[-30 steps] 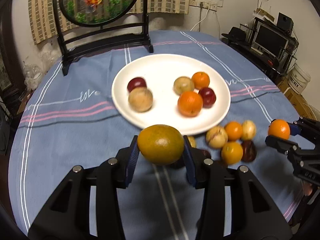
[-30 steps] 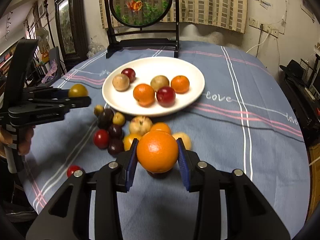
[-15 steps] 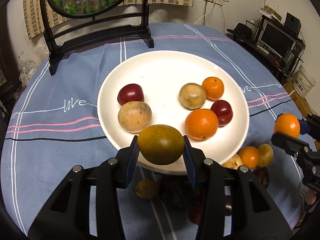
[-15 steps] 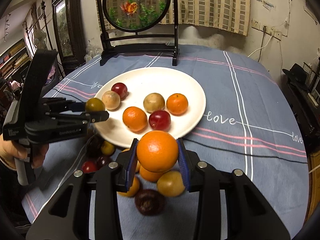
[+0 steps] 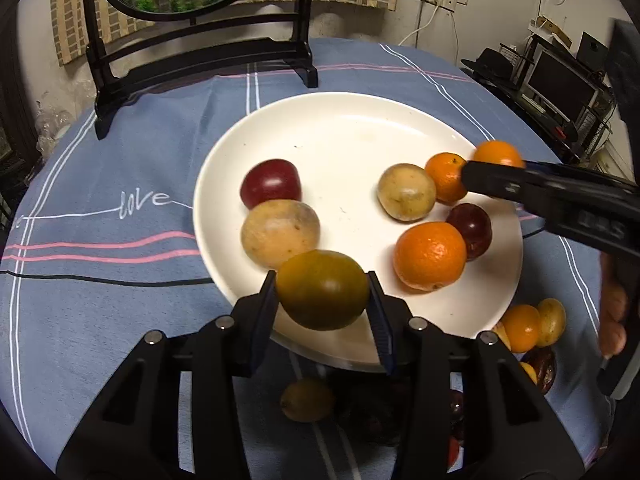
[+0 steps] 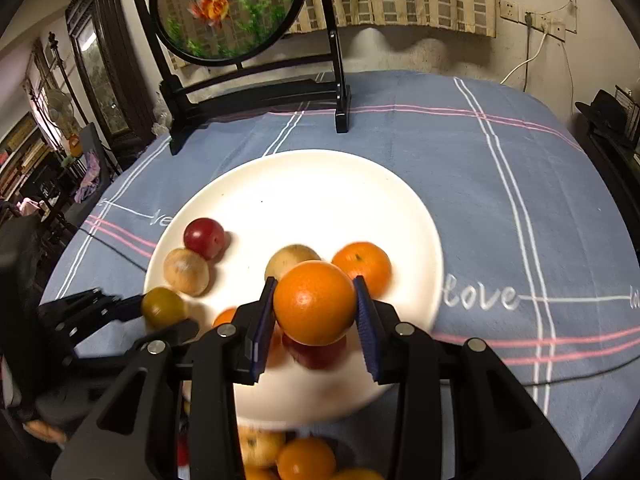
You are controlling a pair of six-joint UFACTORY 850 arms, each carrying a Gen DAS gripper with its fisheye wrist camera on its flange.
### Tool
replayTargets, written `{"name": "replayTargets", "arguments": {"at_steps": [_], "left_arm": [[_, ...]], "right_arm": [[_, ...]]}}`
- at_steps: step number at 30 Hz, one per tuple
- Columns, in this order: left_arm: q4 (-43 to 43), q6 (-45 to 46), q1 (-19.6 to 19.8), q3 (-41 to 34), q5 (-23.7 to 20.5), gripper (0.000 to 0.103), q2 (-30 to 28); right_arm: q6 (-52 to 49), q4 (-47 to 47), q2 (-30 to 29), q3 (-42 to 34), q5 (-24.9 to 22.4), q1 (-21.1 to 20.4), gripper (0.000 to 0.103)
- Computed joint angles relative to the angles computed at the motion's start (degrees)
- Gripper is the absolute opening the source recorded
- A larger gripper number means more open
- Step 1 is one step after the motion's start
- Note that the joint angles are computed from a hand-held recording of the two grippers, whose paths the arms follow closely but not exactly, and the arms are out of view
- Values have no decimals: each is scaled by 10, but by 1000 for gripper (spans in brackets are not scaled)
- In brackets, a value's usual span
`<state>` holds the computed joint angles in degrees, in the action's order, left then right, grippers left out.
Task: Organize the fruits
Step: 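Carry both fruits onto the white plate and open both tools, then return both tools to the fruit and grasp a red tomato with the left tool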
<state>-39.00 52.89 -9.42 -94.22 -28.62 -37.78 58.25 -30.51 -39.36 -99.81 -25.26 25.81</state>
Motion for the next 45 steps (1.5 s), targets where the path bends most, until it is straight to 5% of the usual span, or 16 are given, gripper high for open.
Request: {"name": "replayTargets", "arguments": {"at_steps": [5,19,34,45], "left_arm": [[-45,30,7,12,11,80,14],[-44,19,12,21,9,88,23],[-56,33,14,39,33,89,34],[-108,92,19,71,14,89,71]], "right_arm": [[-19,26,-37,-52,-21,-3,38],[6,8,-97,-148,-69,0,52],[242,-170,82,109,-8,20,52],[352,-242,175,248,-24,58,56]]}}
